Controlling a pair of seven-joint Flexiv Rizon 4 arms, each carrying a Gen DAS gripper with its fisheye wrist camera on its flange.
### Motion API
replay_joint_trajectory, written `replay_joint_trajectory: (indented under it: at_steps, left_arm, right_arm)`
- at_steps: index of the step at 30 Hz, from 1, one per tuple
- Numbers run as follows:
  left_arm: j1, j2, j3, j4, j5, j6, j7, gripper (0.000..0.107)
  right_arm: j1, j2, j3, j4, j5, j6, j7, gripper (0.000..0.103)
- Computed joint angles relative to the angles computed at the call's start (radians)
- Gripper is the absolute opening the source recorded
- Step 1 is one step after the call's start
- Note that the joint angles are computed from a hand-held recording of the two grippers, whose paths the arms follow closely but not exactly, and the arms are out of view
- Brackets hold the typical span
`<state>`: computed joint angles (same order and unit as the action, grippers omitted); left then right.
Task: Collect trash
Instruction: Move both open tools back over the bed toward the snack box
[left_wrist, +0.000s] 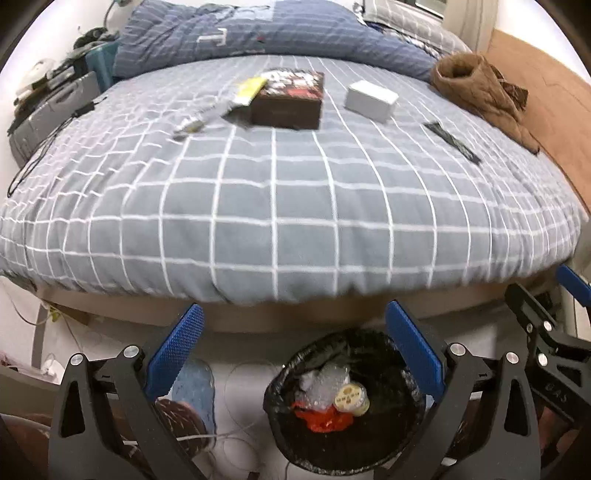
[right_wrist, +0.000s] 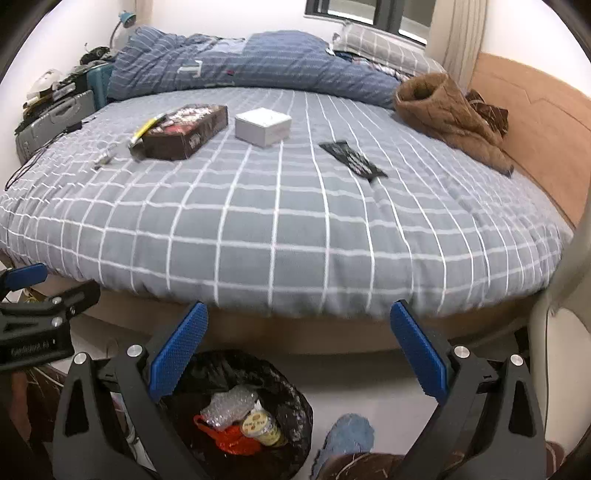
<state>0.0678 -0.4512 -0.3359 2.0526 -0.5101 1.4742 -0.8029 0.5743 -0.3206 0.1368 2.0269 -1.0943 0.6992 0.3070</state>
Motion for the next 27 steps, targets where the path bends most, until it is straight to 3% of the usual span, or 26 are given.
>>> replay_joint_trajectory:
  at_steps: [13,27]
  left_arm:
    - [0.015,-0.046,-0.017,-0.117,-0.019,-0.011,-0.002,0.097]
    - [-0.061,-0.152,0.08,-0.335,0.064,-0.069,-0.077,0.097]
  right_arm:
    - [-0.043,-0.009,-0.039,-0.059,-0.1,0.028,-0.029,0.095]
    - [-0.086,-0.087,-0.1,-0.17,-0.14,0.117,-0.103,0.095]
